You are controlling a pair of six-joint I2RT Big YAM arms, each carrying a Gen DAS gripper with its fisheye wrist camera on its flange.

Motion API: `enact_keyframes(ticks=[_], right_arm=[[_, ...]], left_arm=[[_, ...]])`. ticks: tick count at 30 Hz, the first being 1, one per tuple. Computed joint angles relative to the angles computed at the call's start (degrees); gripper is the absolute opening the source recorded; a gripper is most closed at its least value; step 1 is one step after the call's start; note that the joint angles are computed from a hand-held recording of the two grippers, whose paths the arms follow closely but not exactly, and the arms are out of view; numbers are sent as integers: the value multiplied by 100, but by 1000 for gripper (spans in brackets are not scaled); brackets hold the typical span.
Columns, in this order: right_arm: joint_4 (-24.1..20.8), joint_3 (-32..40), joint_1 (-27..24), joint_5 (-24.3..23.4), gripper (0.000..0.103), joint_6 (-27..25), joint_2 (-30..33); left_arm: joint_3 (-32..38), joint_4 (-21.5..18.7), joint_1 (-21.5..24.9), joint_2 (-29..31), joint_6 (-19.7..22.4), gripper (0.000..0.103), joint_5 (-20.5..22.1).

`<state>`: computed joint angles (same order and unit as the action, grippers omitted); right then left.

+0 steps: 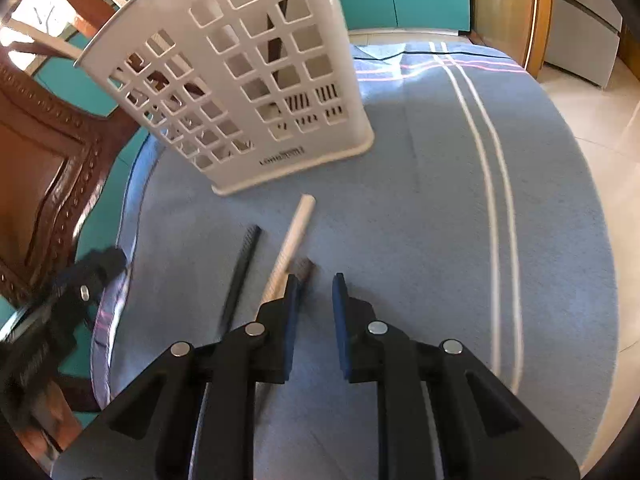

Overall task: Organize utensils
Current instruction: 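Lower both tools back to the cloth toward a black and a dark brown chopstick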

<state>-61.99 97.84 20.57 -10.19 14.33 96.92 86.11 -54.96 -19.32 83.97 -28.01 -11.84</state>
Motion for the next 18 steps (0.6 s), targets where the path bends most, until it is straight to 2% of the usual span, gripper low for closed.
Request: enact_keyframes(ticks=[4, 10, 12, 15, 18], right_arm=[[88, 81, 114, 336, 18, -22, 81], [-190, 225, 244, 675, 14, -413, 109], [-266, 193, 180, 614, 14, -481, 87], [-166, 32, 33, 291, 14, -254, -14], [-132, 38, 14, 247, 14, -213, 9]], left_arm=[[157, -192, -15, 182, 4, 49, -24], [220, -324, -51, 306, 73, 52, -14], [246, -350, -62, 335, 84, 53, -26], [345, -422, -81, 394, 85, 53, -32], [389, -467, -122, 442, 108, 56, -65]])
